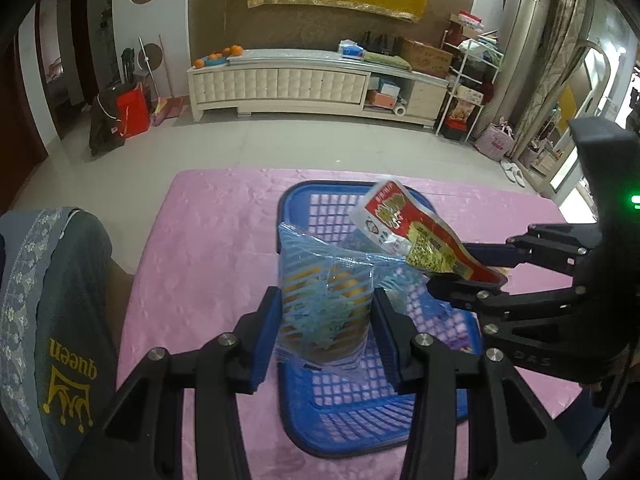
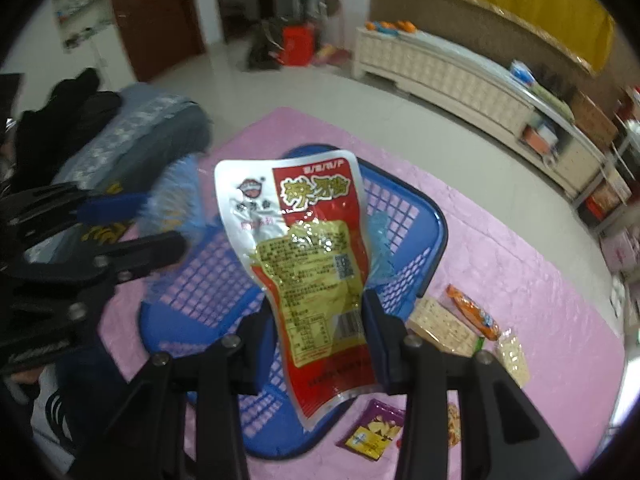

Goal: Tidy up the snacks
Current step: 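Lift both held snacks and carry them over the blue basket, then open the right gripper to drop the red pouch into the basket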

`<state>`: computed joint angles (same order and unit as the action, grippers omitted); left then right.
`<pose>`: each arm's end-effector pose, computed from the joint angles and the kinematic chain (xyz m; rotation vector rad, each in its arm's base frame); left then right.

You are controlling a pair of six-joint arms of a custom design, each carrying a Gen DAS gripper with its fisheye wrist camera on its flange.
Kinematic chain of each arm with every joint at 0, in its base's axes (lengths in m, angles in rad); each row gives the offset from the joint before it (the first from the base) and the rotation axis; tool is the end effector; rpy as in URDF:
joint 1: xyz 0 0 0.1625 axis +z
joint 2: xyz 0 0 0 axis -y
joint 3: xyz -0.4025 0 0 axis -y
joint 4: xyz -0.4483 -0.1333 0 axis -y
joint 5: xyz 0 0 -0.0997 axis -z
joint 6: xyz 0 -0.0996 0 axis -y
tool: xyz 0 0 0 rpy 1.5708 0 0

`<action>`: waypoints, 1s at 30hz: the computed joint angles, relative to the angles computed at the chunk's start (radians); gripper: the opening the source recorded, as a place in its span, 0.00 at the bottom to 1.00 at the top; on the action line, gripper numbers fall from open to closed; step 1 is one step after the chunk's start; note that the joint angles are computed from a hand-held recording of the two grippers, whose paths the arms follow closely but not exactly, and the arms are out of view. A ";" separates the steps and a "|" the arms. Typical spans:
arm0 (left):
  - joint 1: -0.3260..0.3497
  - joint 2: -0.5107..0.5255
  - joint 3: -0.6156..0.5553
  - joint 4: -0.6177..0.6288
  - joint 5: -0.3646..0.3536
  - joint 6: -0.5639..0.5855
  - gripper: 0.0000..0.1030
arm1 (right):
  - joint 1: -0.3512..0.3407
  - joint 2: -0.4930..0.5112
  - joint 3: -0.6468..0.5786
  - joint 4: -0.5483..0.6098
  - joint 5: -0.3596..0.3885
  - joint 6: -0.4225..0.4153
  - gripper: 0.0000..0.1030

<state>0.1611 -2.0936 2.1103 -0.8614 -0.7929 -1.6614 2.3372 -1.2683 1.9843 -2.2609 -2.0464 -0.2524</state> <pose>-0.2386 -0.2446 0.3845 0.0651 2.2766 -0.8916 0.4484 -0.3394 0.1614 1.3104 -2.3288 0.1312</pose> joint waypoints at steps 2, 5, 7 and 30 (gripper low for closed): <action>0.021 -0.003 -0.006 0.011 0.010 0.014 0.41 | -0.007 0.041 -0.027 0.027 -0.002 0.073 0.44; 0.039 -0.014 -0.005 0.009 0.019 0.025 0.41 | -0.017 0.101 -0.064 0.044 0.006 0.150 0.44; 0.054 -0.028 -0.002 0.005 0.023 0.037 0.41 | -0.015 0.138 -0.084 0.052 -0.005 0.194 0.44; 0.056 -0.031 -0.003 -0.007 0.011 0.033 0.41 | -0.034 0.130 -0.090 0.043 0.048 0.225 0.84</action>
